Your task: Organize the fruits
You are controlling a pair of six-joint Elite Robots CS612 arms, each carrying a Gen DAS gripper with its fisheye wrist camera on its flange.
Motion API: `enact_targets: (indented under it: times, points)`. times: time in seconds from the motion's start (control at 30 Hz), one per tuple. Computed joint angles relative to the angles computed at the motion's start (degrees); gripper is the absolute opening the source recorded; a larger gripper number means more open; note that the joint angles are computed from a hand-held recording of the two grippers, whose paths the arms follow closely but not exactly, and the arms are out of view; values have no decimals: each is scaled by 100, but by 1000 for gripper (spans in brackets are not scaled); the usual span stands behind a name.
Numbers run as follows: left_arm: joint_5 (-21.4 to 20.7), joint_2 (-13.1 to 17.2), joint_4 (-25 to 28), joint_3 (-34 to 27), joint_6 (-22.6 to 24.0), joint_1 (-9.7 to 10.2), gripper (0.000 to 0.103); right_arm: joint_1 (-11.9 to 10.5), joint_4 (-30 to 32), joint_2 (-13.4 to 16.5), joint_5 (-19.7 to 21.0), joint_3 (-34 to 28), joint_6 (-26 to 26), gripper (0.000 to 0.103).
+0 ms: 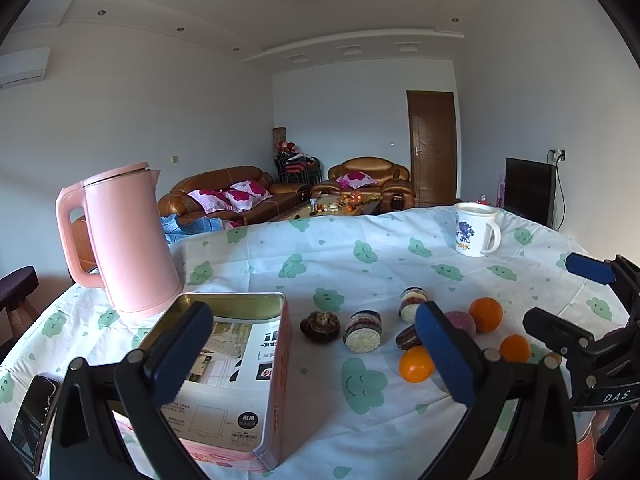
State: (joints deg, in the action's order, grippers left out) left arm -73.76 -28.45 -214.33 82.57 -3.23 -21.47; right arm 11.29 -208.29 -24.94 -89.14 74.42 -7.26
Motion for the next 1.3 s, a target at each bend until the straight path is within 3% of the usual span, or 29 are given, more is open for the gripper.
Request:
enact_targets:
  times: [0.7,0.93,1.0,1.1,1.23,1.3]
  points:
    - [-81,48,181,-21,71,-68,103,-91,-32,-3,-175,210,141,102]
    - [-570,82,635,-97,109,-122,103,-213,245,-8,-357,396,385,101]
    - [-712,86,777,-119,106,-140,103,-235,321,-12,-331,418,415,99]
    - [-882,96,978,-161,119,-161,101,-268,401,-8,-176,421,418,86]
    - [-1102,90,1272,-204,209,-183,87,-275,531,-5,-6,429,311,77]
    - [-1154,94,1397,-226,280,-198,82,-286,645,-6,40,427,298,68]
